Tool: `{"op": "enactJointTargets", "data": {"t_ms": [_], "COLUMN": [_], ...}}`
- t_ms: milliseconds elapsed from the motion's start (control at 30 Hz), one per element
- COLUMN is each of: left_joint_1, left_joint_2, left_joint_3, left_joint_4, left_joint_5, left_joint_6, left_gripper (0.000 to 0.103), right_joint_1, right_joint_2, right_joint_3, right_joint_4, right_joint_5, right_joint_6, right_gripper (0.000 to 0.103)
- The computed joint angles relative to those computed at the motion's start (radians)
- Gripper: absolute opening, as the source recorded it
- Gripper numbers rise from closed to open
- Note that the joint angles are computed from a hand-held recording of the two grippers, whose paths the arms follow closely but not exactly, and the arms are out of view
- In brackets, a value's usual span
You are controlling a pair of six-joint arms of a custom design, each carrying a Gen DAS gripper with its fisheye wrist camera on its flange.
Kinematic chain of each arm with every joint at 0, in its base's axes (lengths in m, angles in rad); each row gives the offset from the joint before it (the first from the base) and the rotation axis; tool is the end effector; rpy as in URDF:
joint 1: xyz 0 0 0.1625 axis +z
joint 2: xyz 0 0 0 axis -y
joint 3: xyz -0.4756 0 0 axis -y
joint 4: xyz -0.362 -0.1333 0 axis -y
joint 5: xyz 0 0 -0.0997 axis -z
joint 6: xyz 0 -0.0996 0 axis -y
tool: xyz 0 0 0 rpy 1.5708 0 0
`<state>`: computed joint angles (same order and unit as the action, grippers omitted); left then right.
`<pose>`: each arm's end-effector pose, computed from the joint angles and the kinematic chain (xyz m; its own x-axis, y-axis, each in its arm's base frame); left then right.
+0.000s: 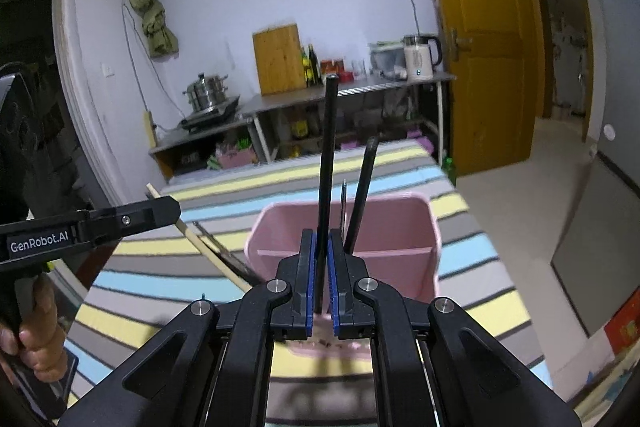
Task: Organize utensils
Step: 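Open the right gripper to drop the chopstick into the basket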
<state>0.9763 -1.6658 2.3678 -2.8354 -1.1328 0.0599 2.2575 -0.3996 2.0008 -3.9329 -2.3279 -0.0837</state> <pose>-0.0583 -0.3996 0.3791 -0.8470 0.3612 -0.3900 0.5254 0.6803 -0.5110 0.3984 -0.3836 0.0020 -0.8209 -0.1410 0.5533 -0.5296 0.5502 -0.6456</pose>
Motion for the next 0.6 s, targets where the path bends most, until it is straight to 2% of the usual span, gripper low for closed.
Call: {"op": "enactJointTargets", "data": {"t_ms": [133, 300, 400, 467, 600], "left_joint_1": [0.002, -0.001, -0.011, -0.021, -0.039], "left_joint_2": [0.001, -0.009, -0.034, -0.057, -0.107], "left_joint_3": [0.006, 0.016, 0.023, 0.031, 0.045], "left_joint_4": [-0.008, -0.022, -0.025, -0.027, -0.013], "left_joint_5": [-0.001, -0.003, -0.007, -0.003, 0.008], "left_joint_6": [0.005, 0.010, 0.008, 0.009, 0.005], "left_gripper": [0.005, 0.006, 0.007, 0.013, 0.014], "right_joint_1": [-0.001, 0.015, 0.029, 0.043, 0.070], "right_joint_2": [0.000, -0.001, -0.005, -0.006, -0.005], "right_joint_3": [0.004, 0.013, 0.018, 0.022, 0.022], "right_joint_4": [0.024, 0.007, -0.003, -0.011, -0.015], "right_joint_5": [-0.021, -0.043, -0.054, -0.067, -0.082], "right_joint_6": [0.010, 0.013, 0.009, 0.006, -0.003], "right_gripper": [0.008, 0.017, 0.021, 0.024, 0.025]}}
